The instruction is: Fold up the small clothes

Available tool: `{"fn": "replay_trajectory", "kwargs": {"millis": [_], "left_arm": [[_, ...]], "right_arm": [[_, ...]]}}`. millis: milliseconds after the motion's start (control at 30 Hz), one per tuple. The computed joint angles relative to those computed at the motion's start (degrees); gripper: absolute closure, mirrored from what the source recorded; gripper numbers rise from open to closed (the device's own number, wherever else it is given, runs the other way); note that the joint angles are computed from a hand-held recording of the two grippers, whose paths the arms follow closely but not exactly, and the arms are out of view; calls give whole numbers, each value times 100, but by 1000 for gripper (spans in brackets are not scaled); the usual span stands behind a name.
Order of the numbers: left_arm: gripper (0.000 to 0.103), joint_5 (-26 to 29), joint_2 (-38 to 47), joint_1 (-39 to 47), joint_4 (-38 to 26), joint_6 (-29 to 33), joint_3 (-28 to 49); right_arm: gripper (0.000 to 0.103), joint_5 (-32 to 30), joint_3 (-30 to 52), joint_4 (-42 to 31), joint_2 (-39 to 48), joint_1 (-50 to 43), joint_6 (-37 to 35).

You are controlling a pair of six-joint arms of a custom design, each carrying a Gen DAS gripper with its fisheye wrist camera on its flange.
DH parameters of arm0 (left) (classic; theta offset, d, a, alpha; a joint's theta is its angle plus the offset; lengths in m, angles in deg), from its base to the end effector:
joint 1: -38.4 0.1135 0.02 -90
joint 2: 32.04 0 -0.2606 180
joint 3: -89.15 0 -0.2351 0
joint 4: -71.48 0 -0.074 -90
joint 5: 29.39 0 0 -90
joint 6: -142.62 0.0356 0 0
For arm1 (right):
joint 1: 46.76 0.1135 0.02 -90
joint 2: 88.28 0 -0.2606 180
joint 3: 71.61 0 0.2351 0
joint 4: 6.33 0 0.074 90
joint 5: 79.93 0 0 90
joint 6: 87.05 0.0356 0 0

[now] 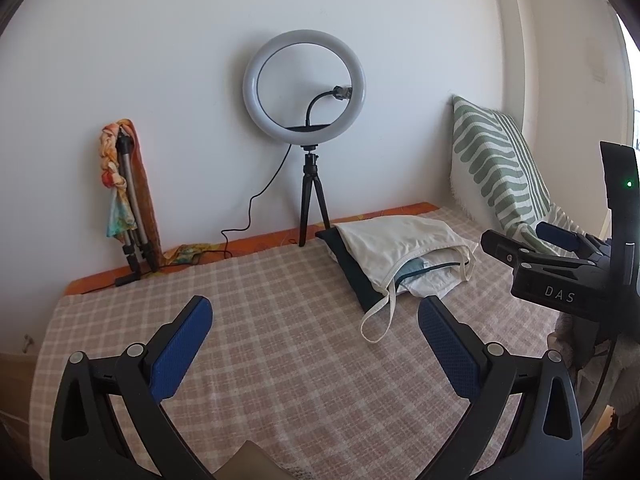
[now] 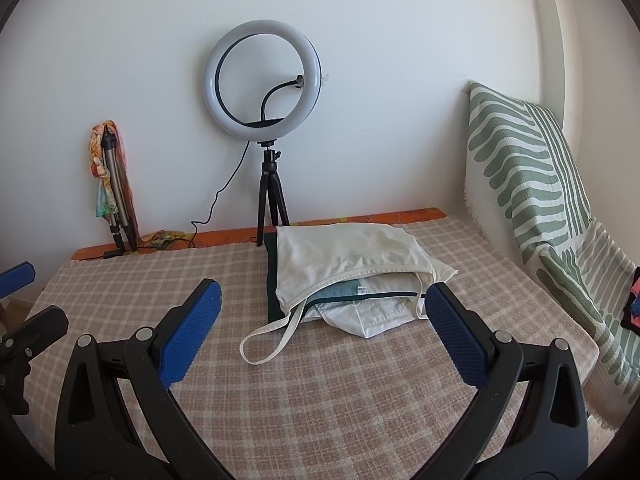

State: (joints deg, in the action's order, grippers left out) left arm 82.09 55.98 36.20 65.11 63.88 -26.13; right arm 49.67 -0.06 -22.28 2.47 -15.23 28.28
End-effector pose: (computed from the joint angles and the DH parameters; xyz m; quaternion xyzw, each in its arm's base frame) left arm 0.3193 -0.0253 0.2279 0.1925 0.8326 -0.1216 0.5049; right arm 0.2918 0.1524 0.2384 0.1106 0.8424 -0.0581 0.5242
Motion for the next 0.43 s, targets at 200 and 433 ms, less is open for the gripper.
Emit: {"fn": "replay_trajectory", "kwargs": {"millis": [200, 433], "left_arm": [[1, -19, 40, 4, 3, 15, 16], [1, -22, 25, 17, 36, 33, -21]], "right_arm": [[0, -80, -5, 70, 46, -38, -70], [0, -186, -21, 177, 91, -99, -157]]}}
